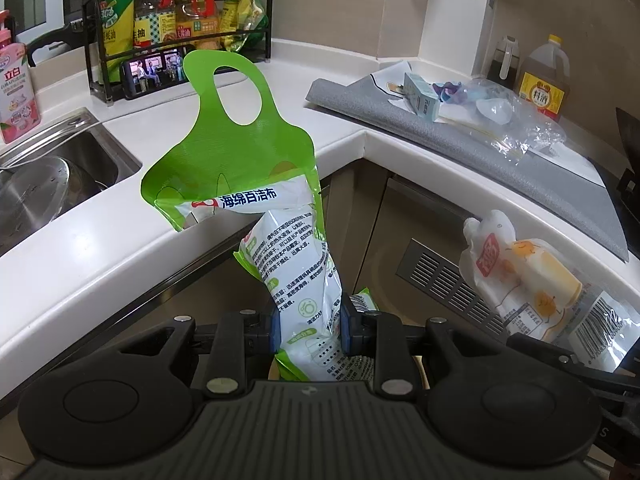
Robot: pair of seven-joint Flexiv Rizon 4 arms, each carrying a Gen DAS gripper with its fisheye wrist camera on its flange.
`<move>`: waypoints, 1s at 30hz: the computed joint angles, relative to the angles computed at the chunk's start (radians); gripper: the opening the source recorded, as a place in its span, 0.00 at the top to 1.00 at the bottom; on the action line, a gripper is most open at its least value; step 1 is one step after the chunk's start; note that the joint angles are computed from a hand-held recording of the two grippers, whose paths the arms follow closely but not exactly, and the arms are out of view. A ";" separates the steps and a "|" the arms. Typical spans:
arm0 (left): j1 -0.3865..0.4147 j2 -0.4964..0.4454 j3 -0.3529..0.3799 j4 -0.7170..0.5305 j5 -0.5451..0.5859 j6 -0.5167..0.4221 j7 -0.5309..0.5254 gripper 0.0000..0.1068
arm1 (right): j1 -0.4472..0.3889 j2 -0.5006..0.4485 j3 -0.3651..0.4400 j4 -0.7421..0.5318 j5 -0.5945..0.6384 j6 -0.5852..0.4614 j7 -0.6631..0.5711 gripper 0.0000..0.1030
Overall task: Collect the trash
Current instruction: 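Lift the green bag with the left gripper while the right lifts the white pouch toward the bin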
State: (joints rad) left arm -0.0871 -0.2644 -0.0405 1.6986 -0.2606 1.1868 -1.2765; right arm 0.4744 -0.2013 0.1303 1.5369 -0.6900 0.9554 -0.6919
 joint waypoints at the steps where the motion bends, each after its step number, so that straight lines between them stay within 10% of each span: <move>1: 0.000 -0.002 0.000 -0.002 0.001 -0.002 -0.001 0.72 | 0.000 -0.001 0.000 -0.001 0.001 -0.002 0.000 0.77; 30: -0.008 -0.080 0.000 -0.094 0.037 -0.139 0.006 0.72 | 0.003 -0.042 0.005 -0.055 0.116 -0.067 -0.081 0.77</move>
State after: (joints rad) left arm -0.0952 -0.3442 -0.0406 1.6048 -0.2239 1.0474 -1.2708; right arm 0.4775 -0.2435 0.1354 1.4822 -0.5743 0.8886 -0.7730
